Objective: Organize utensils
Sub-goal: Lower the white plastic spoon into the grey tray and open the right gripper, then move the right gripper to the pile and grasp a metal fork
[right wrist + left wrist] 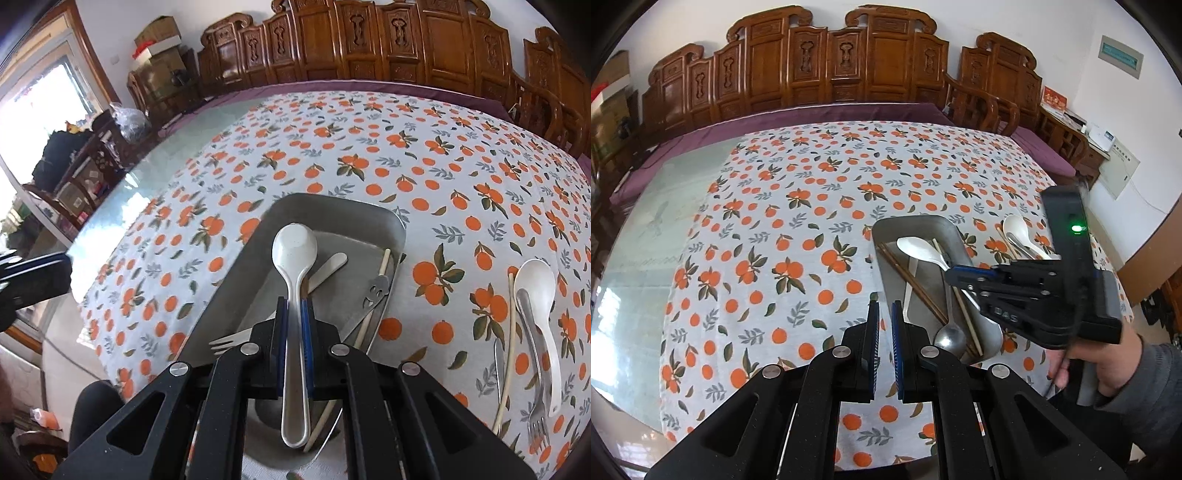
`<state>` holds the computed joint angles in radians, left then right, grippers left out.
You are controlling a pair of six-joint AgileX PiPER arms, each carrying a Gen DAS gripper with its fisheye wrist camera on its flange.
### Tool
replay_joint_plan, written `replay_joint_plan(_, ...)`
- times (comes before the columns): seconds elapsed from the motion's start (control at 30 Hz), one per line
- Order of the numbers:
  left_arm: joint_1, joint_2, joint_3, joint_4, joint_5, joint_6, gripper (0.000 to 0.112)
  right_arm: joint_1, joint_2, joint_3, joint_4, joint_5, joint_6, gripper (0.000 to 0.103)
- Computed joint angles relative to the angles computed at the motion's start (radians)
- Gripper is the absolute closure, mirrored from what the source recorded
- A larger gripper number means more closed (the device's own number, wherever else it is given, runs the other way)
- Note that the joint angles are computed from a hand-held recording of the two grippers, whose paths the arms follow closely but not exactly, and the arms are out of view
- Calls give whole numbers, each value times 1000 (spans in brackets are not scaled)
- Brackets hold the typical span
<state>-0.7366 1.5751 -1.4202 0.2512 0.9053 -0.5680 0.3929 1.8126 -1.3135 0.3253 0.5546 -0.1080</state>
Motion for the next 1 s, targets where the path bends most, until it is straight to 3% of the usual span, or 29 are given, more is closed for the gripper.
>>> replay_joint_plan(0.17,-8,-8,7,7,5,-14,107,25,61,-49,-36,11,40,94)
replay_joint_plan(0.47,-13,-21,12,16,13,-28,107,34,84,-50,38,13,-20,92)
replay_joint_plan(0.63,-28,-12,-10,22,28,-44,107,4,7,16,115,-8,-117,92)
replay_joint_plan(0.87,-77,37,-87,34,44,-57,107,-117,-194,180,224,-14,-295,92)
replay_joint_plan(1.0,-109,84,-145,32,42,-55,91,-216,-275,240,243,10,-363,92)
